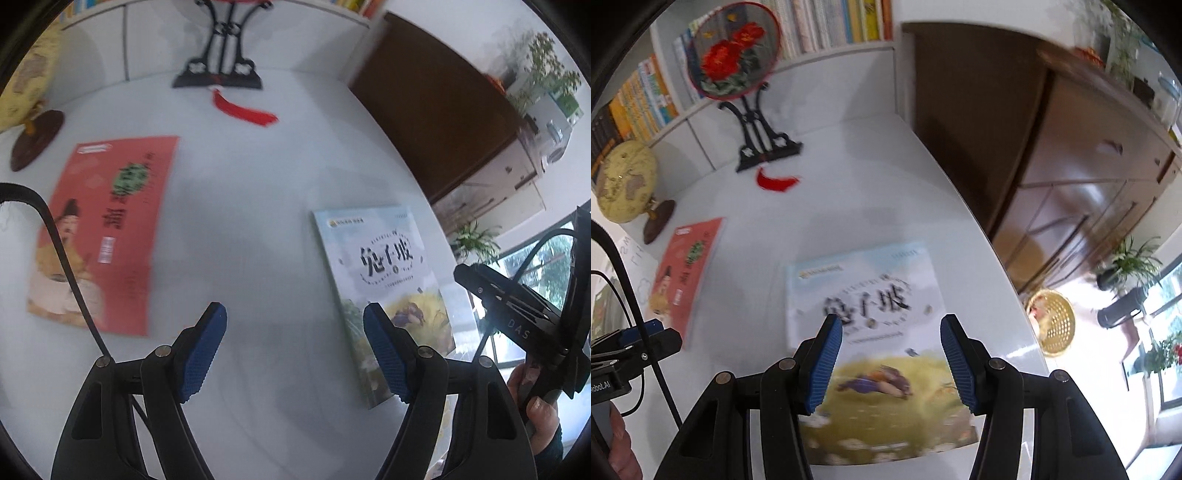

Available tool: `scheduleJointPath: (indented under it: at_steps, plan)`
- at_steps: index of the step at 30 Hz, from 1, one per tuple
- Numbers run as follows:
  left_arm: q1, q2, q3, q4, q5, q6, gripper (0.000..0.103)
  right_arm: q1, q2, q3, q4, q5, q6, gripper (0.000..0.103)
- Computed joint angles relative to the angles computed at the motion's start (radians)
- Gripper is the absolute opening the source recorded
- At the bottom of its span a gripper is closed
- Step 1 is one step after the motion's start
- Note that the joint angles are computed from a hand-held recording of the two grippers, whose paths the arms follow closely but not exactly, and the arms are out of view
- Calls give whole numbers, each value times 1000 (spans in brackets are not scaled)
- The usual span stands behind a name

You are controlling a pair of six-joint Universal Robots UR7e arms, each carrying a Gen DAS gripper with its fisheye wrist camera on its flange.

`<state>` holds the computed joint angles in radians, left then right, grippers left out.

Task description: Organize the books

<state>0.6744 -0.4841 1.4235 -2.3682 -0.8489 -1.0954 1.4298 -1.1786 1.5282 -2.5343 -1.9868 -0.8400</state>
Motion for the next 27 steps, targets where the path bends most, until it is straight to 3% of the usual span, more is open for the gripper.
scheduleJointPath:
  at_steps: [13,22,27]
  plan:
    - [39,140,-142,-37,-74,82,75,-78,74,-102,101,-36,11,54]
    - [43,174,-160,-77,-101,86,75,-94,84,-115,118,-16,-4,54]
    - [45,180,-131,-177,-131,100,75,-106,83,-111,126,17,-28,54]
